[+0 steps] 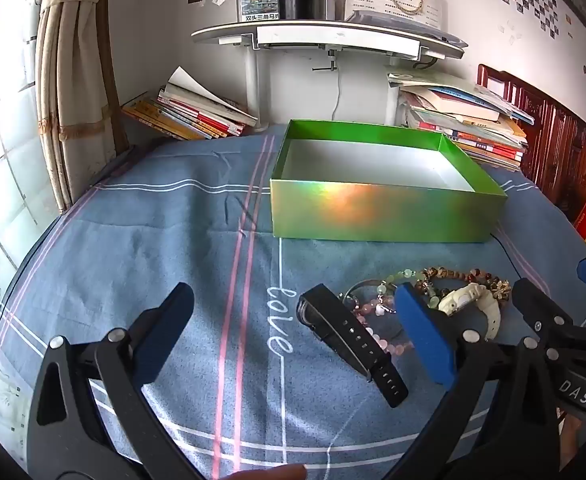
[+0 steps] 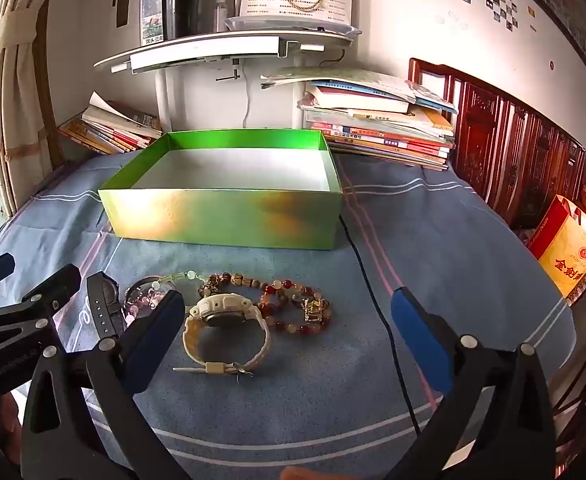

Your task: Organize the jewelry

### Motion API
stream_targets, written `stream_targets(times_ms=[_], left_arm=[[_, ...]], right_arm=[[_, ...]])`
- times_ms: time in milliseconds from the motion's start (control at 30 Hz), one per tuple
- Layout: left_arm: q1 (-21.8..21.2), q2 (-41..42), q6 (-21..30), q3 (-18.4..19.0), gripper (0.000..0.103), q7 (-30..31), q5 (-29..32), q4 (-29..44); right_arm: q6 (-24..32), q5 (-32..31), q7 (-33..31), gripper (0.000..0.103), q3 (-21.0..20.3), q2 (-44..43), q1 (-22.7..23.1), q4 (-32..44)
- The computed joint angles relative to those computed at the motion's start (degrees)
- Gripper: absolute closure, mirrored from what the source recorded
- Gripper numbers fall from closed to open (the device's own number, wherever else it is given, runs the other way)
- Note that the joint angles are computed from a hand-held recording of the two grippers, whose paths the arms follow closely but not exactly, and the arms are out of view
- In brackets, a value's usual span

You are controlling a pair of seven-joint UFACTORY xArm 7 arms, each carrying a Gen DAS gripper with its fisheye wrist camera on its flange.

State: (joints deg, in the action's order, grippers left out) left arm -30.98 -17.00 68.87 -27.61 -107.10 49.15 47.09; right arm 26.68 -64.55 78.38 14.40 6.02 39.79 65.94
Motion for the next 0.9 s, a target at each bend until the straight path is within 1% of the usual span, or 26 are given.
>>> stream_targets(times_ms=[433,700,900], left_arm=[[0.1,-0.1,-0.2,0.0,0.004,-0.2,0.1,-0.1],[0.2,-1.0,-0.7,0.0,0.004,0.0,-0.4,-1.2],[0.4,-1.1,-0.6,-0.2,0.004,0.1,-0.4,-1.2]], right_arm=[[-1.1,0.4,0.1,0.003,-0.1,0.3,-0.3,0.0],[-0.6,0.4,0.4,0.003,-0.2,0.7,0.4,0.5],[-1.4,0.3,0.5,0.003,-0.4,0.1,0.0,-0.5]])
